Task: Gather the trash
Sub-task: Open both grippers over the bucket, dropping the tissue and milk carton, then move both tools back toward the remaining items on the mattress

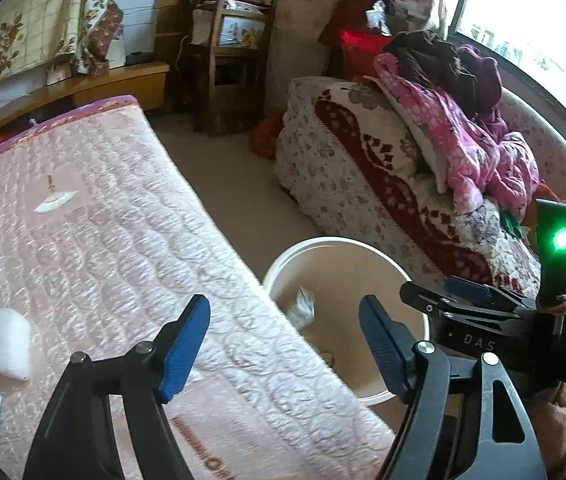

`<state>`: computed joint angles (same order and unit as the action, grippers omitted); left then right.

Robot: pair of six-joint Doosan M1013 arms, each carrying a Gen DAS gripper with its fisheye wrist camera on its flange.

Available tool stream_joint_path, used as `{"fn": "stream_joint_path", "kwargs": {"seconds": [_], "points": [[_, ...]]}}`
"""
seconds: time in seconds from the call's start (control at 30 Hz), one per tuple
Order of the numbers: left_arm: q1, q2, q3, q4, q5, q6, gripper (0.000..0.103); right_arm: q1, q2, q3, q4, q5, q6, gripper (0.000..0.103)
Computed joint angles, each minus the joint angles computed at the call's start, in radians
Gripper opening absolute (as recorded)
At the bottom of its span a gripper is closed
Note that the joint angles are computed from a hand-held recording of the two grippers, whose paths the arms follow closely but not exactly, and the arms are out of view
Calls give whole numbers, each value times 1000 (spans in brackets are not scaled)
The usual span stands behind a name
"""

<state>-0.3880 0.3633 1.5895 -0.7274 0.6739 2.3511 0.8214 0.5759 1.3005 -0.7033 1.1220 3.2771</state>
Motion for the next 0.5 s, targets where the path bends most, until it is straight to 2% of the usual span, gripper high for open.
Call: {"fn": "stream_joint_path", "kwargs": {"seconds": [0.5], "points": [[53, -41, 42, 138, -130, -108, 77, 24, 92, -168, -6, 72, -159, 83]]}}
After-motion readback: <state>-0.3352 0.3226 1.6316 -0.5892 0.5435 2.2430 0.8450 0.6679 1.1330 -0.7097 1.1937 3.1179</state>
